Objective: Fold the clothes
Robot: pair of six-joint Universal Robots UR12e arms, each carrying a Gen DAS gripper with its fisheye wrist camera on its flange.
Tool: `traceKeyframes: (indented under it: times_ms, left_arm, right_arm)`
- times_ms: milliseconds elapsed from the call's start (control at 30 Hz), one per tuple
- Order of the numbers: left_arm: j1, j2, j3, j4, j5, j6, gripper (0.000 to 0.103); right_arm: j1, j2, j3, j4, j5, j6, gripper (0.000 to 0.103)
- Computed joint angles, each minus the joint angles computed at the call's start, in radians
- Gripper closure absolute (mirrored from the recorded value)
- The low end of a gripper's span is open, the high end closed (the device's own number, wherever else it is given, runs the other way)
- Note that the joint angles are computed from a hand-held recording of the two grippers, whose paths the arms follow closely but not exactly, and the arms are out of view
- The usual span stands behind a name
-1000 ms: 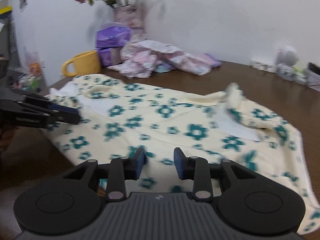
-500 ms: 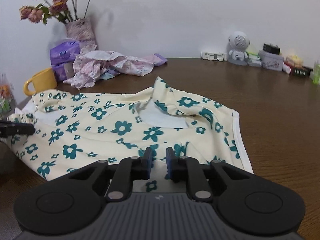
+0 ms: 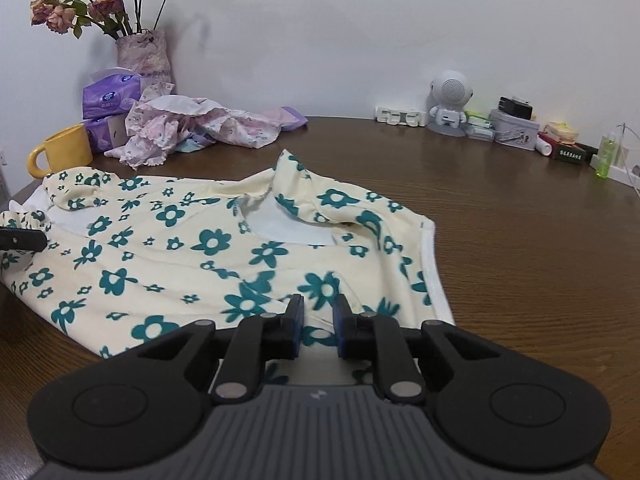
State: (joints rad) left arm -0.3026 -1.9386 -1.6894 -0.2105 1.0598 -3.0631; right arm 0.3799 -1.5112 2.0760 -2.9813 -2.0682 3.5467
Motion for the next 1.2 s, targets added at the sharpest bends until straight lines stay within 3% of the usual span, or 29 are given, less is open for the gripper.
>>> traceKeyframes:
  times_ms: [167, 300, 400, 567, 733, 1000, 1200]
  left_arm:
    - [0.002, 0.0, -0.004, 0.01, -0.006, -0.015, 0.083]
    - [0.003, -0.001, -0.005, 0.015, -0.014, -0.018, 0.082]
    - [0.002, 0.0, -0.006, 0.017, -0.014, -0.016, 0.082]
    - [0.002, 0.001, -0.009, 0.022, -0.013, -0.015, 0.081]
    - [0.001, 0.001, -0.01, 0.024, -0.013, -0.016, 0.081]
    - [0.001, 0.001, -0.009, 0.023, -0.011, -0.015, 0.08]
    - [0.002, 0.0, -0.009, 0.023, -0.015, -0.019, 0.08]
  right_arm:
    - [0.011, -0.003, -0.001, 0.02, -0.043, -0.008, 0.089]
    - [0.02, -0.003, -0.01, -0.008, -0.029, 0.058, 0.087]
    - [0.046, 0.019, -0.034, -0.065, 0.022, 0.003, 0.085]
    - [0.08, 0.085, -0.113, -0.033, 0.094, -0.092, 0.082]
    - [0.094, 0.148, -0.184, -0.031, 0.113, -0.102, 0.082]
    - [0.103, 0.182, -0.214, -0.007, 0.081, -0.085, 0.082]
    - [0.092, 0.155, -0.178, -0.009, 0.06, -0.057, 0.072]
